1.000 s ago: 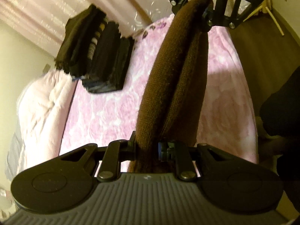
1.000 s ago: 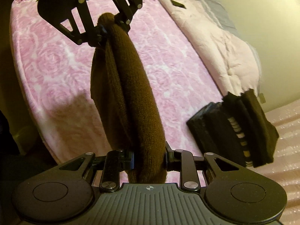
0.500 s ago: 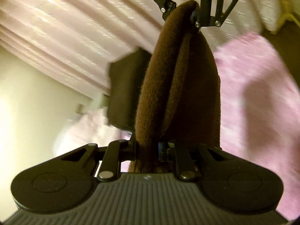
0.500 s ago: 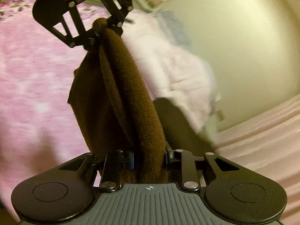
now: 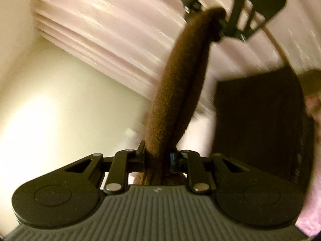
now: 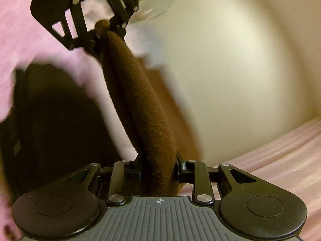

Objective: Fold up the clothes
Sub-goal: 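Carry the folded cardigan with both tools onto the stack of dark clothes, then open both tools to release the cardigan on top of the stack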

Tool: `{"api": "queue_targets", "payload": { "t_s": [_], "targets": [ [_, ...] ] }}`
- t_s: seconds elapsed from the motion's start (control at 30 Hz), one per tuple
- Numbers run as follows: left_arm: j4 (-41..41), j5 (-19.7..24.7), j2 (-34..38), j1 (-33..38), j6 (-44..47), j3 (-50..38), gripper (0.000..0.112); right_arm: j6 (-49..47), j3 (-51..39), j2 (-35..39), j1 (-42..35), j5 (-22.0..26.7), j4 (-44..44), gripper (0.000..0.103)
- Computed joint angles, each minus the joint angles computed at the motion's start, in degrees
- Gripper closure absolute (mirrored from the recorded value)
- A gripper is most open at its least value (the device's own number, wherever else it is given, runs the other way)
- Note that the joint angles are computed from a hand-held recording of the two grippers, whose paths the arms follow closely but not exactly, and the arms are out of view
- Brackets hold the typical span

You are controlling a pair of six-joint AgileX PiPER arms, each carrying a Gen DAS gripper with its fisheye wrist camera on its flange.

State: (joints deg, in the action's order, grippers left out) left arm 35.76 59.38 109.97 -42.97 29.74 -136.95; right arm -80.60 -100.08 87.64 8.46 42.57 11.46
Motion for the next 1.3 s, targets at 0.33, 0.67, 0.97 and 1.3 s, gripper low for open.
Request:
{"api": "queue_targets", "payload": {
  "t_s": [0.33, 0.67, 0.97, 1.3],
  "targets": [
    [13.8, -7.7, -2.3, -4.2, -23.1, 28.4, 0.095, -4.8, 6.4, -2.8, -3.3, 1.7, 7.2, 0.076],
    [16.2, -6.8, -1.4, -5.6, -24.1, 28.3, 0.095, -5.5, 13.0, -7.1, -3.1, -1.5, 1.9, 0.062],
    [16.0, -3.9, -7.8, -9.3, -29.3, 34.2, 0.081, 0.0, 13.9, -12.1, -4.8, 1.7, -2.3, 0.06],
    [12.7, 4.6, -17.2, -14.0, -42.1, 41.3, 0.074, 28.9, 30.7, -25.5, 2.0, 1.2, -17.2, 0.023]
  ]
}}
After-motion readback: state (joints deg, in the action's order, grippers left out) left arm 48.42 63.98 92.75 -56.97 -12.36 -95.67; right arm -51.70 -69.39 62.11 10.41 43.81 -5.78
